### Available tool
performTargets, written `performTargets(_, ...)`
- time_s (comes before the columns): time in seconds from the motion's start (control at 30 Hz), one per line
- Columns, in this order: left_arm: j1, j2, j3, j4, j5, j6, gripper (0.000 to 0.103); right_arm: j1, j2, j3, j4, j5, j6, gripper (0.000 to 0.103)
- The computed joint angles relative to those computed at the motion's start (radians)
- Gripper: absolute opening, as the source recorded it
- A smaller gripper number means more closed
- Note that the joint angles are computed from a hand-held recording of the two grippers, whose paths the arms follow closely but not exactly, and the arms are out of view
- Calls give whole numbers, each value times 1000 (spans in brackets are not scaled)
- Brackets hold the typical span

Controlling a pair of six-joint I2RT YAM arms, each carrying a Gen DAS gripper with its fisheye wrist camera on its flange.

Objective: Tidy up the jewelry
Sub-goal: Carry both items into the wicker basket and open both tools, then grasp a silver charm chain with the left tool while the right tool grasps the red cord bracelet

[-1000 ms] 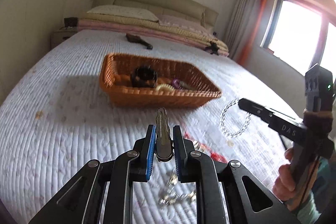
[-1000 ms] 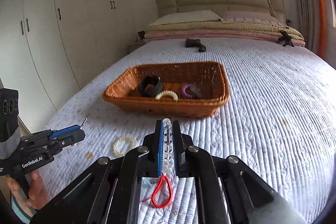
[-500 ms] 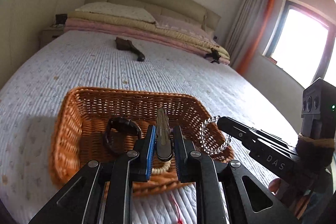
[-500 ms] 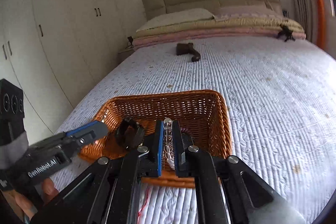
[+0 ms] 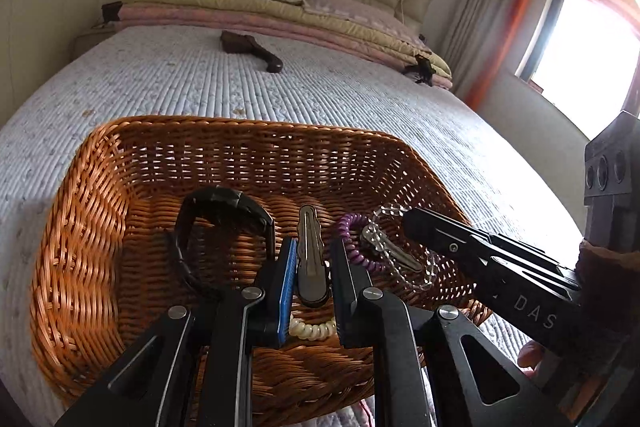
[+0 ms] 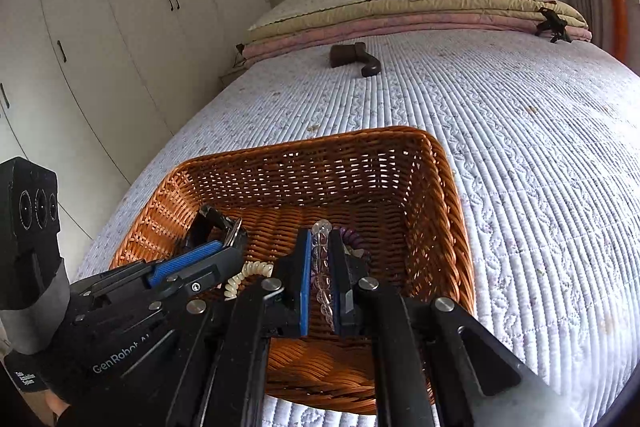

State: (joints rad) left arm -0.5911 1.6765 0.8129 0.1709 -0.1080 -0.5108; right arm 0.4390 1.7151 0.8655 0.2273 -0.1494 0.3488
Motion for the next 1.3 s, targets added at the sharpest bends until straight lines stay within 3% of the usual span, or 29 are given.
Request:
performTargets(0.13,11,-2,-8,9,23,-1,19,-10,-6,-16,27,-21,5,10)
performTargets(0.27,35,-41,-62,70,54,-10,47,-34,-40,-55,69,-57,14,13)
performTargets(0.43,25,-134,-126,98,36,-17,47,-30,-81,-87,83,-42,16,15)
performTargets(0.63,-47,-367,-233,34,-53,-28,47,-12,-237,-185,61,-6,30,15)
performTargets(0.8,-188,-631,-333,-127,-208,-34,47,76,-476,-308,-4,108,13,30)
performTargets(0.97,-407,-848,-384,-351,-432,-107,47,240,-740,-419,-135,268,26,31)
performTargets(1.13,-657,-954,-410,-556,-638,-306,47,433,-872,-505,-230,446,98,31)
performTargets(1.3,-891,-903,-420,-700,-785,-582,47,556,-858,-564,-255,526,194,31)
